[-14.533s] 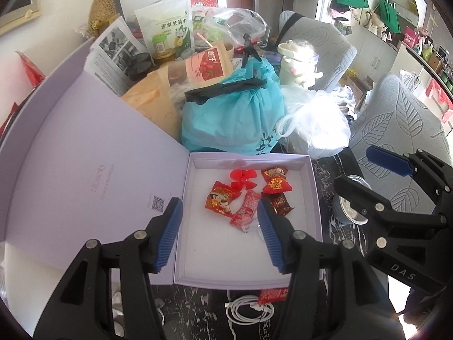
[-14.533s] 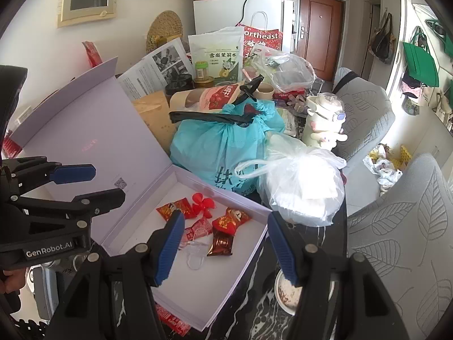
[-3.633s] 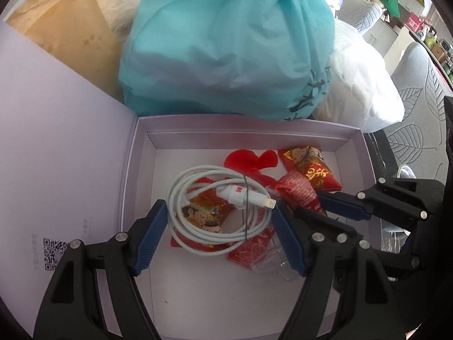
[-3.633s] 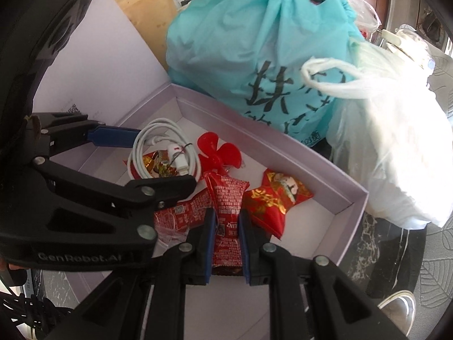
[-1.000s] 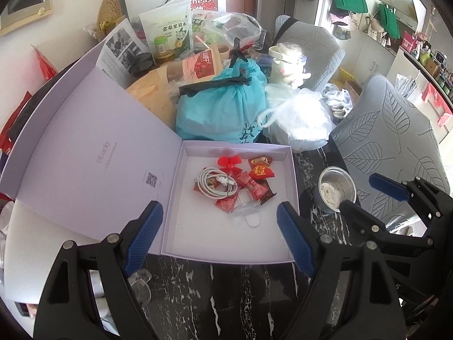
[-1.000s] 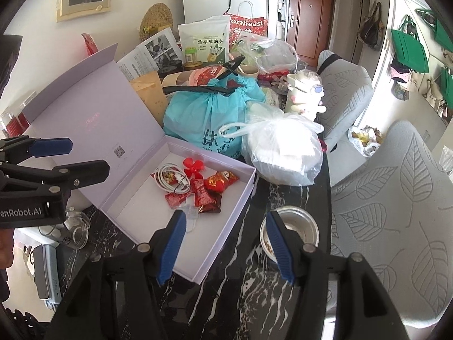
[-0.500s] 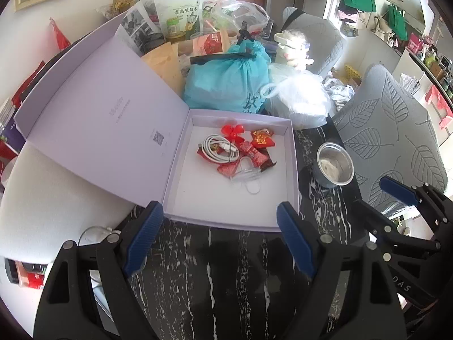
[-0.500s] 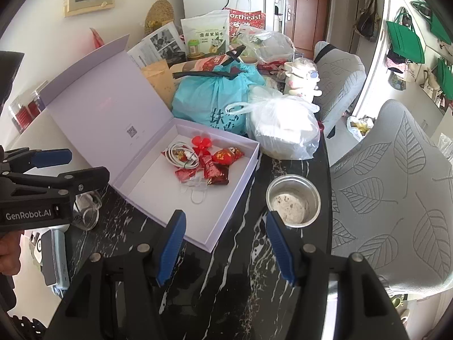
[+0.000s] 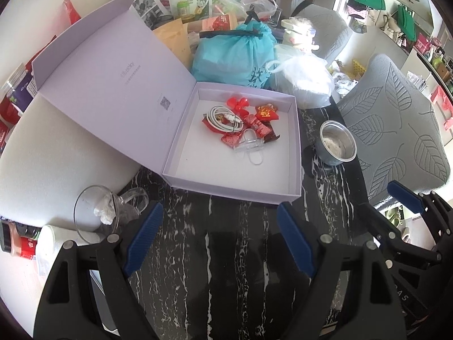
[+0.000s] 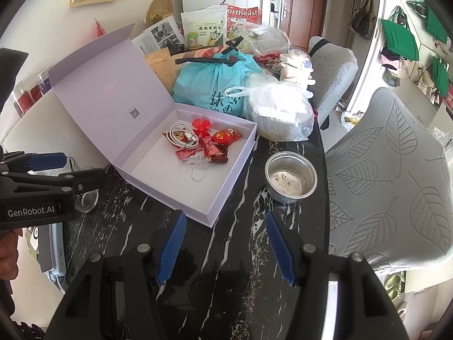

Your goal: Organize objects

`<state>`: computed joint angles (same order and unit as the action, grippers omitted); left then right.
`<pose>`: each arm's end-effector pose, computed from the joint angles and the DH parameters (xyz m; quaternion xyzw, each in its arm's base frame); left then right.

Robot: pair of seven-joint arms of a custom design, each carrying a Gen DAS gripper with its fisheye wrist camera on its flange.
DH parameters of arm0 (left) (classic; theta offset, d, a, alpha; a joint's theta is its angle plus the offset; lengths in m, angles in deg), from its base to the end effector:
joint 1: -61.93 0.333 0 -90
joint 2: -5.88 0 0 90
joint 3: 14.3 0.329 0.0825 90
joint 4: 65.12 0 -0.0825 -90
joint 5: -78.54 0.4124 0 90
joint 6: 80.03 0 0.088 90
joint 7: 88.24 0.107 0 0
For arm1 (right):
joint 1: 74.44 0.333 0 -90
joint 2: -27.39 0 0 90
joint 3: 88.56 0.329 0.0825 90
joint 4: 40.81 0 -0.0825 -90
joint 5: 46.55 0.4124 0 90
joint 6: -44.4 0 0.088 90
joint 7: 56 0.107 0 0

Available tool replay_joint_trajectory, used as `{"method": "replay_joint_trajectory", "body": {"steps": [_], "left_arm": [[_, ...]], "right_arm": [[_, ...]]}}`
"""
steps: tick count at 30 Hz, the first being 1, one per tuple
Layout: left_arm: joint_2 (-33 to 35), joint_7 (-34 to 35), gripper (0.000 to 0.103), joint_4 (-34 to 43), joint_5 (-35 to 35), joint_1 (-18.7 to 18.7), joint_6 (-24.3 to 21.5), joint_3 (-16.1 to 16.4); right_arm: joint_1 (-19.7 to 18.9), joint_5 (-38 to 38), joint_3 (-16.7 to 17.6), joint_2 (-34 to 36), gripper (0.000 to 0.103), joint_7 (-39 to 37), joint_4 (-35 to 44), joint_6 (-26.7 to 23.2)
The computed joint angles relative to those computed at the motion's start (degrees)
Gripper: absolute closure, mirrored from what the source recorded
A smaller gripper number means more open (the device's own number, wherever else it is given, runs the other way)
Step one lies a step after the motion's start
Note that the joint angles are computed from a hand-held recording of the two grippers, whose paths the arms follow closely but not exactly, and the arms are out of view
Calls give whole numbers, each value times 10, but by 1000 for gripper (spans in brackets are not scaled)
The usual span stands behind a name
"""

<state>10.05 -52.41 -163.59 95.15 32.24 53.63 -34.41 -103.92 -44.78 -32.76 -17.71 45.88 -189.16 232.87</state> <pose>0.4327 -0.4934 0.6024 -0.6566 0.6957 -0.2796 0.0823 0.3834 0.2613 0.5333 -0.6864 0.4113 -0.4913 0.3439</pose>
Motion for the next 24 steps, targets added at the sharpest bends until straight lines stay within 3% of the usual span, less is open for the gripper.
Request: {"method": "replay_joint_trajectory", "body": {"steps": [24], "left_arm": [[-13, -8, 21, -17, -5, -3, -10, -4]], "right_arm": [[11, 14, -1, -2, 43, -26, -13, 18]]}}
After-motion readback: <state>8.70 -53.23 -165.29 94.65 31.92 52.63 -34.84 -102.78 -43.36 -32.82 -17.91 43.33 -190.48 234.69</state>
